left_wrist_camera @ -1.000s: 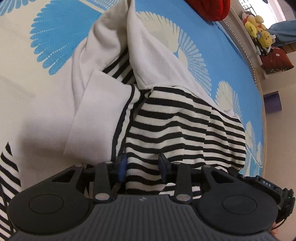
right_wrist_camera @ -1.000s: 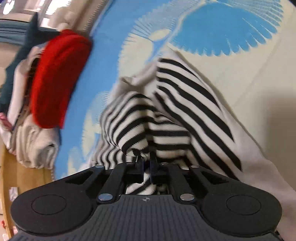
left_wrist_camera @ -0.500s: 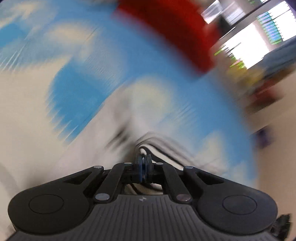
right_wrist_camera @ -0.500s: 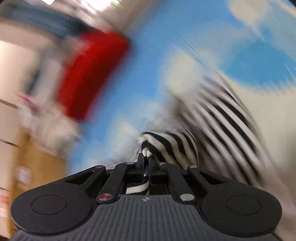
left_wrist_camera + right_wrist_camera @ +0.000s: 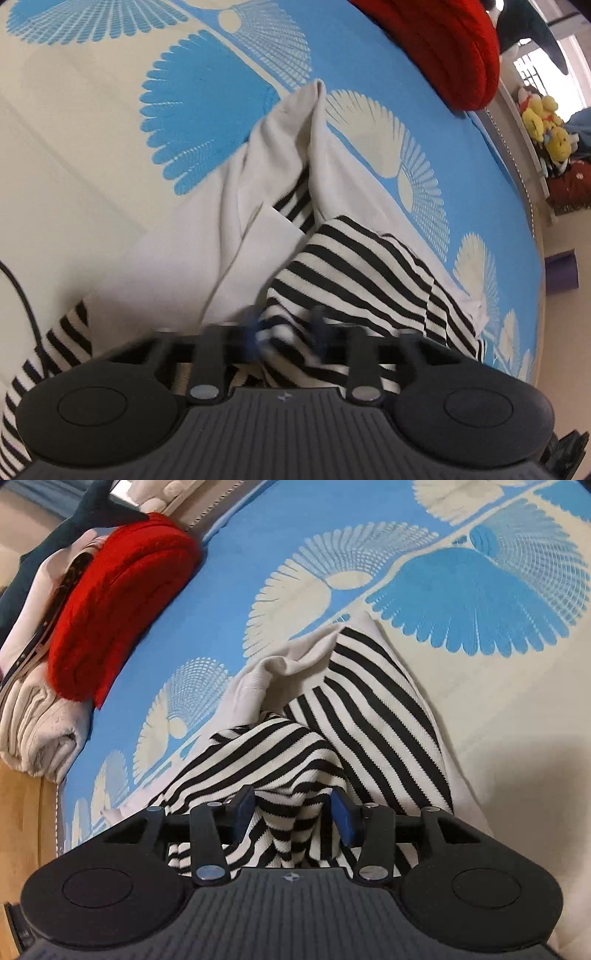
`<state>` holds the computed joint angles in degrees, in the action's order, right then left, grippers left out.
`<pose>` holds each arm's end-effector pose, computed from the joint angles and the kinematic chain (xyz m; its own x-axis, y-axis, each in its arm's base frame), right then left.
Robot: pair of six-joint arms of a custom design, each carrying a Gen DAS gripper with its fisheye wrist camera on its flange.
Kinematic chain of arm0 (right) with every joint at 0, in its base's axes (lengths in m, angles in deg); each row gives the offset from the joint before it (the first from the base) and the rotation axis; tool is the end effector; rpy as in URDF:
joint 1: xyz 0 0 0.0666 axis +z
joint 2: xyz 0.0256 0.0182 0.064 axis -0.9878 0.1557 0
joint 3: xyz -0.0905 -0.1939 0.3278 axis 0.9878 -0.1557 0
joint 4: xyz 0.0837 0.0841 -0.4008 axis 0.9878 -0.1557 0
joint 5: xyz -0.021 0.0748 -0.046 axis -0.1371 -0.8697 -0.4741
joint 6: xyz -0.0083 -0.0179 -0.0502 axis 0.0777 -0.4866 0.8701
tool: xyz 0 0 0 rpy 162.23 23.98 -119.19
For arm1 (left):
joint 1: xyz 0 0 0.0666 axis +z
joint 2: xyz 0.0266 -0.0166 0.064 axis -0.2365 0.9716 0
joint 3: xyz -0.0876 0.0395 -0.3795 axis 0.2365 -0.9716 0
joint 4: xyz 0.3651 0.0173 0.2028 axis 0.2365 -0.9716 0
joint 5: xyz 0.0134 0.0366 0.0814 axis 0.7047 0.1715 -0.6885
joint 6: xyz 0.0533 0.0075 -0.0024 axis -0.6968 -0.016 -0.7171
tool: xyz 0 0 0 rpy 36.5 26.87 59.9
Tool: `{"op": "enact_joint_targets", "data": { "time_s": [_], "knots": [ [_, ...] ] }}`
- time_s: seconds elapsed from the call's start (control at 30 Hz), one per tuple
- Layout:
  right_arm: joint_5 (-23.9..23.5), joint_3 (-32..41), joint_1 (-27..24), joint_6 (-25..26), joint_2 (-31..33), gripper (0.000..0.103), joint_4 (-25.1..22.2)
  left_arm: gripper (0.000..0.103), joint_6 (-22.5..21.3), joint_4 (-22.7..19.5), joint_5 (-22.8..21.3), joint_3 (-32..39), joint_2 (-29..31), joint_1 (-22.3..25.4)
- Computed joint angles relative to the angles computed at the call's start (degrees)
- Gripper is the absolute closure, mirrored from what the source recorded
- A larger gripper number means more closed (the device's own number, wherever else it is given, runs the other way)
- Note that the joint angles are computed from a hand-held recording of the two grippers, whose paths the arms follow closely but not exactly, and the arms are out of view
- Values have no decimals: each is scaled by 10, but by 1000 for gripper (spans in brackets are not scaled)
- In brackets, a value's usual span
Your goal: Fold small clothes
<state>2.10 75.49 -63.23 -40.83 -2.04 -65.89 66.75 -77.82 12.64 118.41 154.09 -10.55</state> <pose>0.2721 0.0913 0.3742 -0.6936 0.6758 -0.2494 0.4383 0.6707 0.5983 0.3758 0.0072 0.3619 -0.8652 -0.4581 -0.2040 -0.3234 0.8206 -0.4711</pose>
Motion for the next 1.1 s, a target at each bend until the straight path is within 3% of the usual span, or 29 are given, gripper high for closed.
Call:
{"op": "enact_joint_targets", "data": {
  "time_s": [0.03,0.07,0.1,0.2,0.23,0.27,0.3,0.4,0.43,0.5,0.57,0.63,0.7,0.77,0.83,0.87,0.9,0.93,0.97,1.0,1.1],
  "knots": [
    [-4,-2,1,-1,4,63,9,98,-1,17,1,-4,-7,-1],
    [-13,-7,1,-6,-2,86,19,98,1,40,1,-9,-17,2],
    [-25,-20,-3,-16,-15,96,38,98,2,68,1,-15,-29,4],
    [-23,-54,-6,-80,-73,97,125,98,15,129,21,-27,-53,15],
    [-11,-63,-4,-96,-89,98,151,98,18,135,23,-28,-55,17],
    [-5,-62,-6,-105,-96,98,147,98,16,129,19,-27,-52,19],
    [-7,-52,-8,-107,-90,98,115,98,11,110,11,-23,-44,20],
    [8,-11,-8,-92,-21,98,-71,96,2,34,-18,-6,-6,21],
    [18,-10,-7,-97,-13,103,-96,92,3,20,-29,-3,1,21],
    [26,-5,-7,-93,-15,103,-94,82,-10,14,-32,1,0,26],
    [142,19,34,-46,-20,94,-85,74,-26,42,-58,2,-21,14],
    [215,25,66,-2,-37,87,-34,72,-51,75,-70,-1,-43,2],
    [183,5,64,28,-60,80,40,72,-65,88,-50,-6,-56,-3],
    [82,-14,49,42,-62,73,101,72,-71,77,-19,-6,-49,-6],
    [-5,-20,38,27,-41,70,107,72,-77,42,-6,1,-31,-14],
    [-18,-11,41,31,-21,69,73,72,-88,17,-18,8,-15,-19],
    [-10,7,48,44,10,69,20,72,-101,-12,-46,14,2,-27],
    [9,18,55,58,36,71,-30,79,-106,-29,-70,14,10,-31],
    [17,18,55,58,44,93,-52,80,-105,-28,-70,12,9,-28],
    [23,15,53,44,40,99,-51,79,-102,-26,-65,13,6,-26],
    [46,17,55,40,15,93,-25,76,-119,-9,-44,20,-17,-23]
  ]
}}
